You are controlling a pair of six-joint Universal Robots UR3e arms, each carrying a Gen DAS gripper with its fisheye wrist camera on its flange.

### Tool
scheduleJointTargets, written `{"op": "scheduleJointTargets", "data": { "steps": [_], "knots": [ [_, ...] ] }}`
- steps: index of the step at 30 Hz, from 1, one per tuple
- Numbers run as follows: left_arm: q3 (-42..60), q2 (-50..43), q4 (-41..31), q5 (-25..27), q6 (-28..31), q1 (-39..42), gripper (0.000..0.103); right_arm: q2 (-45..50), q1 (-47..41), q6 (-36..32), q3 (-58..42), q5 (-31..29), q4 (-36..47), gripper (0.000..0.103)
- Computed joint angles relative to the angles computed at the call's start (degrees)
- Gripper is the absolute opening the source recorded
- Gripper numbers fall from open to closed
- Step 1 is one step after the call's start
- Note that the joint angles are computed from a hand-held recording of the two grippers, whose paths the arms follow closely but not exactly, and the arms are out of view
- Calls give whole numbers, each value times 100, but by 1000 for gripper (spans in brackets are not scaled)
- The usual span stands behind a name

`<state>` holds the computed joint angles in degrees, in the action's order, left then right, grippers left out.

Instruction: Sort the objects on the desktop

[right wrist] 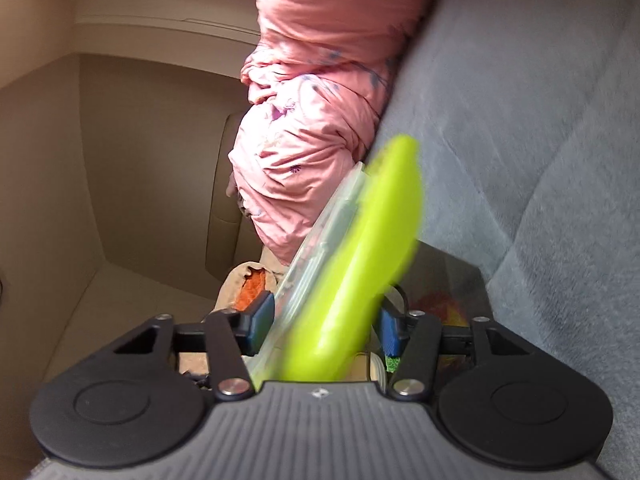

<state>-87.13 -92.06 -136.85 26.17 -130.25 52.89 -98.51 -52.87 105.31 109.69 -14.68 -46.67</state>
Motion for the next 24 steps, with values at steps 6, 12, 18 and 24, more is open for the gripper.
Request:
{"op": "scheduleJointTargets", "data": {
  "steps": [6,12,18,24],
  "knots": [
    [-531,366,-1699,531,1759,830,25,23,-565,-2755,-971,-609,3026,37],
    [-1377,407,-1711,845,2102,1212,55,-948,-1300,-2517,-534,-1568,3185,31],
    [-1007,-326,-2677,870,2930,1220,94,-1576,-2581,-3057,-302,-2904,4184,28],
    [1579,-1010,-2504,-179,1346,-550,102,-1822,-3274,-2311,-130,-3446,4117,85]
  ]
}}
